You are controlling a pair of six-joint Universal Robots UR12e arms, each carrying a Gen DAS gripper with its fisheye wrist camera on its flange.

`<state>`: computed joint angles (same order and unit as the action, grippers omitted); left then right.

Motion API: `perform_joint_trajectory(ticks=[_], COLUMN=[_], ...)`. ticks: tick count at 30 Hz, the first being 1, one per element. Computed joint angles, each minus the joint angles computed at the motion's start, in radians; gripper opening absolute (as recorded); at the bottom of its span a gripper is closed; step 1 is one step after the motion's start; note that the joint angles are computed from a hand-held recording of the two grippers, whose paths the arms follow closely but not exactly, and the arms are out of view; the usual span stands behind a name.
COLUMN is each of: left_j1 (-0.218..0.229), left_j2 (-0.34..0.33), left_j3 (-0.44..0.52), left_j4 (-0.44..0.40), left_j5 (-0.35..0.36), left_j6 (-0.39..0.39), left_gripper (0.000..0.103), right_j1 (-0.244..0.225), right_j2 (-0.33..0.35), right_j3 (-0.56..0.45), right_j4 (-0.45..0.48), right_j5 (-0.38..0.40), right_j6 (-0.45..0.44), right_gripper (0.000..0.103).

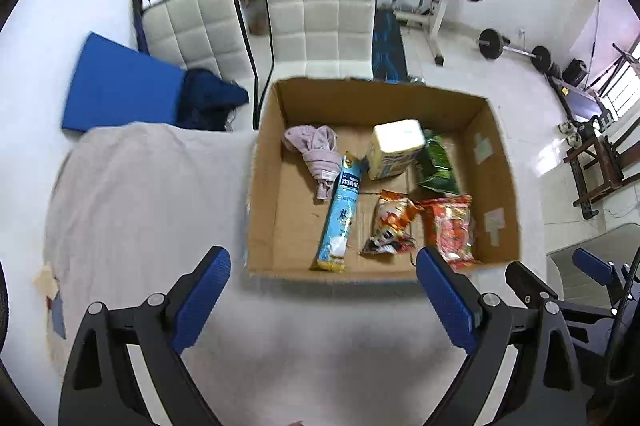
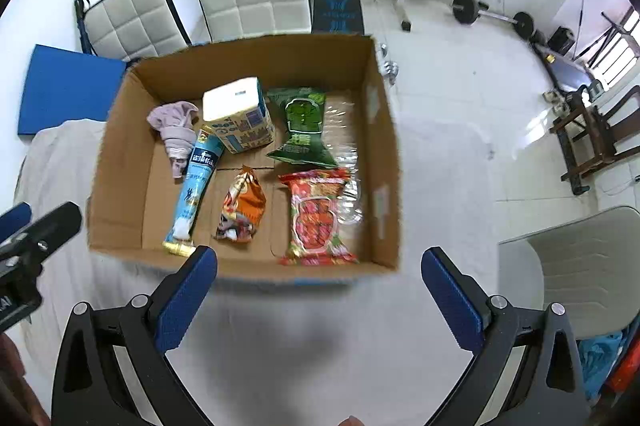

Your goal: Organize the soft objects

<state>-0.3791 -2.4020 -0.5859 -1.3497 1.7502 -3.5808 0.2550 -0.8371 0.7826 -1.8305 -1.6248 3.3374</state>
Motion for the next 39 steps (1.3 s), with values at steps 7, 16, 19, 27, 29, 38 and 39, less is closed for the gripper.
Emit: perform_joint_trajectory(ticks=[7,16,19,27,29,38,39], left_j1=[-0.03,-0.054,-0.062,-0.07,-0.074,-0.083,-0.084], left_j2=[0.139,0.234,0.257,0.3,0.305,0.312,0.313], left_j3=[-0.158,-0.249,-0.271,-0.314,-0.318,-0.321,-0.322], left_j4=[0.109,0.145,0.156,0.183,0.19,0.223,0.224], left_j5=[0.012,-0.006,0.017,0.028,0.034,0.072,0.075], left_j6=[-0.01,-0.003,-0.005,-0.011,-0.008,-0.008,-0.009], left_gripper=[0.095,0.095,0.095,0.095,0.095,0.095,0.095], right_j1=[-0.005,0.008,0.01,0.022,0.025,0.034,0.034], right_j2=[-0.187,-0.34,-0.375,-0.438,-0.444,-0.442,-0.441], right_j3=[0.214,0.331,0.351,0.388,0.389,0.367,0.364], right_j4=[-0.14,-0.213,-0.21,-0.188,-0.185,-0.225,-0.229], right_j5=[0.029,0.037,0.045,0.038,0.03,-0.023,-0.027], right_j6=[0.011,0.005,0.002,0.0,-0.004,-0.007,-0.008], right_gripper=[0.103,0.103,0.103,0.103,0.103,0.103,0.103])
